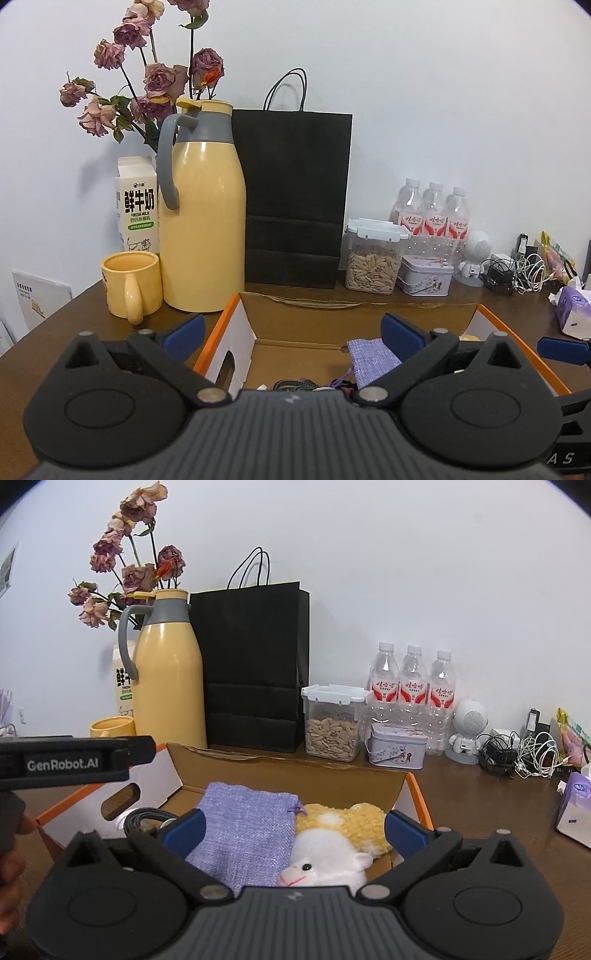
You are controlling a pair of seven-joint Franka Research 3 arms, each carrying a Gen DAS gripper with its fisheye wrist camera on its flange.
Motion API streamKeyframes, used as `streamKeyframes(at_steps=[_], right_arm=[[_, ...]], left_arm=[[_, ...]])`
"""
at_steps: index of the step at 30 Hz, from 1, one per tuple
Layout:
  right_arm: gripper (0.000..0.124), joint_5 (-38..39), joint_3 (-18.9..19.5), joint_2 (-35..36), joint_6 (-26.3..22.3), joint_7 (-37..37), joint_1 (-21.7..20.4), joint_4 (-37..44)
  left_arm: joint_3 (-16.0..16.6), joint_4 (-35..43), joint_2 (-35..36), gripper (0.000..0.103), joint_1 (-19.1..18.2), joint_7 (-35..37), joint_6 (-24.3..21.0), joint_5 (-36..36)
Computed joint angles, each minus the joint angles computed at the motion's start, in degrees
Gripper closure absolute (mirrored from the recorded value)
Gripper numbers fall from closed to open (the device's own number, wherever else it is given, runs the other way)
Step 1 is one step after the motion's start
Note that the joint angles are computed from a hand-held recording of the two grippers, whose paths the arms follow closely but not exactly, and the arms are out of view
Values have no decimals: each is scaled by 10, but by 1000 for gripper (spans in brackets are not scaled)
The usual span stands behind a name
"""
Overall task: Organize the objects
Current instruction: 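Carry the cap and black cable into the cardboard box and release both, then move both tools back toward the remaining items on the table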
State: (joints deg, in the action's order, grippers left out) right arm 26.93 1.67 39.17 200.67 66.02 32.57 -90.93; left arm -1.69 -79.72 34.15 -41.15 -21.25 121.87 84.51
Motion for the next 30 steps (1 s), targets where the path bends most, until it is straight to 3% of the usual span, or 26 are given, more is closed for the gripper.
streamKeyframes(at_steps=[14, 30], right_arm=[[21, -52, 52, -82, 47, 6, -46, -115], [21, -66, 70, -201, 63, 40, -55, -304]], left_arm=[[-29, -62, -57, 0, -5, 3, -14, 9], [-104, -191, -155, 0, 7, -1, -78, -43]])
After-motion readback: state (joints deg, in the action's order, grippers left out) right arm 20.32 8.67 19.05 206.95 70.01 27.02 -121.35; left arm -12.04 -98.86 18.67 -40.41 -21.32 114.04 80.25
